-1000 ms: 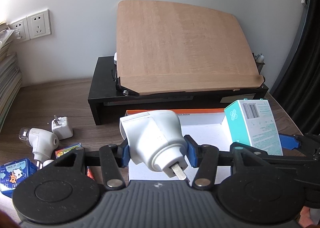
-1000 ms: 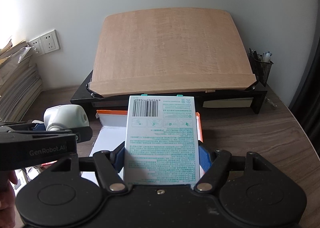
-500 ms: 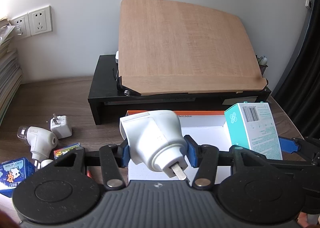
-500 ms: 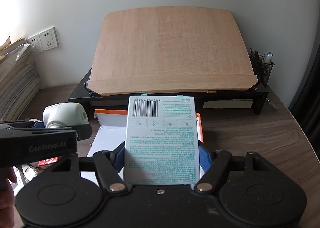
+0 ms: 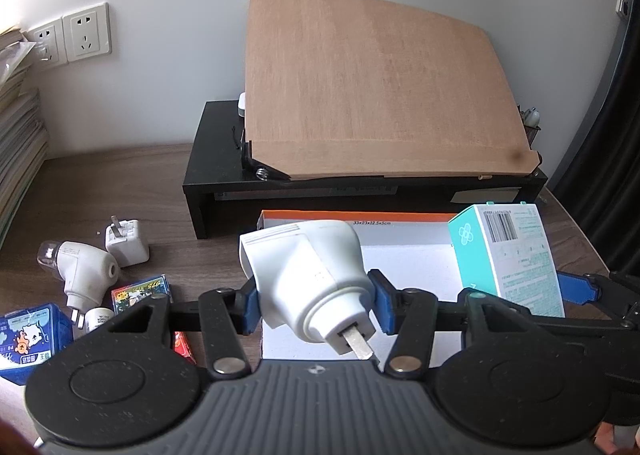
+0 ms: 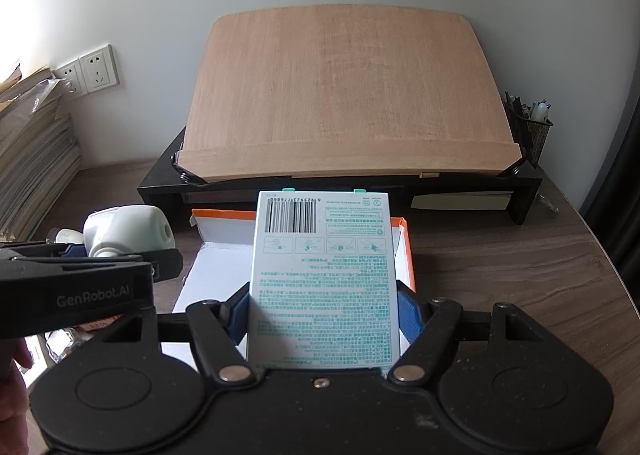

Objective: Organize rigid objects
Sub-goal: 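Carry the plug heater and the teal-printed box over the white box lid with both tools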

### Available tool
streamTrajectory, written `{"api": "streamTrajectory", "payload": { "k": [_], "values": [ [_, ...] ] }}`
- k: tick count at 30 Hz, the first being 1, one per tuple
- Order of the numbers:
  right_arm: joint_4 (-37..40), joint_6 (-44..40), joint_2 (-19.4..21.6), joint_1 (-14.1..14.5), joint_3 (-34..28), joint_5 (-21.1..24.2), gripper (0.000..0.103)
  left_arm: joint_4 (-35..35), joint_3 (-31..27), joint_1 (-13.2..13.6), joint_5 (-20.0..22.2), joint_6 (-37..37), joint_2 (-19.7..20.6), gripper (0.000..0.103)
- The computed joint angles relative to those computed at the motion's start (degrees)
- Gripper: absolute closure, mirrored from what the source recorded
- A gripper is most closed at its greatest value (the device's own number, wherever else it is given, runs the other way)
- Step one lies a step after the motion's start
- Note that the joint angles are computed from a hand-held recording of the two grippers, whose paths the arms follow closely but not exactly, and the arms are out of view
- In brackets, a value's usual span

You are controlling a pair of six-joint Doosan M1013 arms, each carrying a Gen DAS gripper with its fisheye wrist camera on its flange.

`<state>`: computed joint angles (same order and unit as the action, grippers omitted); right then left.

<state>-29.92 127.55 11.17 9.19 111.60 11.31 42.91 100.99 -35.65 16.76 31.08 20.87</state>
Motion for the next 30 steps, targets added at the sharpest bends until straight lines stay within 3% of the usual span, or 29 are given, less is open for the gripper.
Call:
{"api": "streamTrajectory", "payload": {
  "k": [30],
  "values": [
    [0.02, 0.45, 1.3, 0.16, -0.57, 1.05, 0.019, -3.9, -0.24, 0.61, -0.76, 4.21, 0.86, 0.049]
  ]
}}
